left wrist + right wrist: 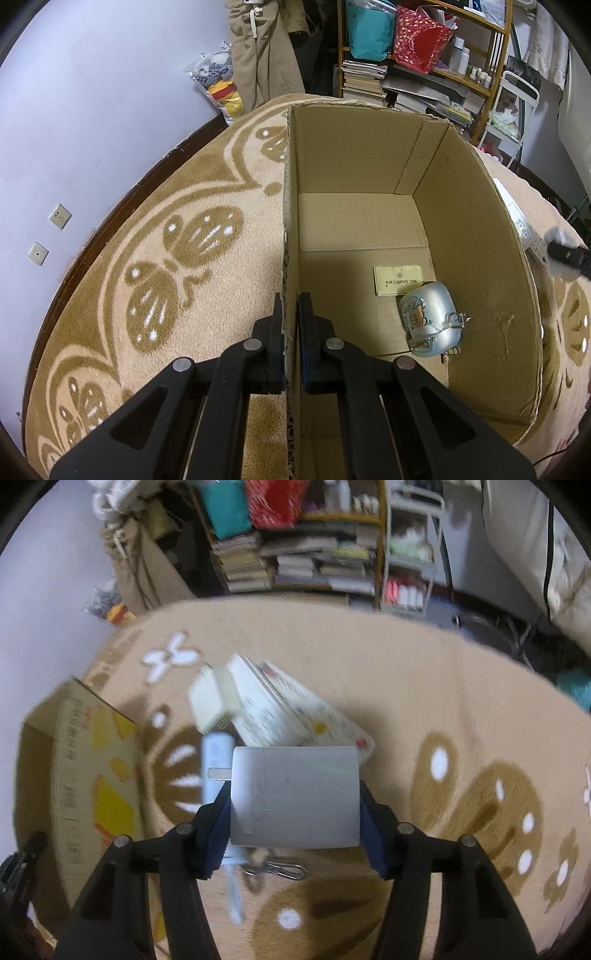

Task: Organize rigid objects
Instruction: 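Carry the white card over the box and lower it inside with the right gripper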

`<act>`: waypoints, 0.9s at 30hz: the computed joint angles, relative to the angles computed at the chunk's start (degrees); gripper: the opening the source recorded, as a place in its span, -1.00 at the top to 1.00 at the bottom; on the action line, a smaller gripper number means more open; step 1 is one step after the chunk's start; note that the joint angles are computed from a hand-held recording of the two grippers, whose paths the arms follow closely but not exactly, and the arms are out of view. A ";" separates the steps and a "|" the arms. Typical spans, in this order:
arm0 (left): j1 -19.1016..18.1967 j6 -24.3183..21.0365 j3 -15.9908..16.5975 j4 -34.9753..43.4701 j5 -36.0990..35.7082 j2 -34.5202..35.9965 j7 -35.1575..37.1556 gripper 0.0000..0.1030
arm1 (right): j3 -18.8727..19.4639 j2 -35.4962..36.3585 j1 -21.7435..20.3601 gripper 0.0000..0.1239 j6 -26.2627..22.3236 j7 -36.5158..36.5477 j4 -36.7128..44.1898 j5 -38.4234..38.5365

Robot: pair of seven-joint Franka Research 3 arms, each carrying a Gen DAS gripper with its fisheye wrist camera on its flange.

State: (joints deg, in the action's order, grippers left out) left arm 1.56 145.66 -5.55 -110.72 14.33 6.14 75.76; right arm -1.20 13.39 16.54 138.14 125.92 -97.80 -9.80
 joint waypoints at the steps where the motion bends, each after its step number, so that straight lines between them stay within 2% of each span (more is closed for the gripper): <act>1: 0.01 0.01 -0.01 0.01 -0.04 0.01 0.00 0.91 | 0.06 -0.51 0.33 -0.05 1.20 0.14 -0.09 -0.67; 6: 0.03 -0.06 -0.03 0.14 -0.12 0.09 -0.01 0.91 | 0.96 -2.83 1.01 -0.06 6.79 -0.87 -0.97 -1.62; 13: 0.05 -0.06 -0.04 0.15 -0.22 0.09 0.00 0.91 | 3.40 -2.83 1.16 -0.06 12.93 -9.46 -0.89 6.23; 16: 0.02 -0.03 -0.04 0.10 -0.18 0.07 -0.14 0.91 | 4.62 -2.46 1.23 -0.05 14.97 -15.54 -0.90 10.47; 23: -0.06 -0.40 -0.05 0.39 0.12 0.17 -0.29 0.91 | 4.93 -1.10 3.13 -0.05 12.62 -20.94 1.02 13.64; 27: -0.11 -0.33 -0.10 0.28 0.23 -0.05 -0.09 0.91 | 5.81 0.00 2.49 -0.05 10.80 -24.75 2.38 18.79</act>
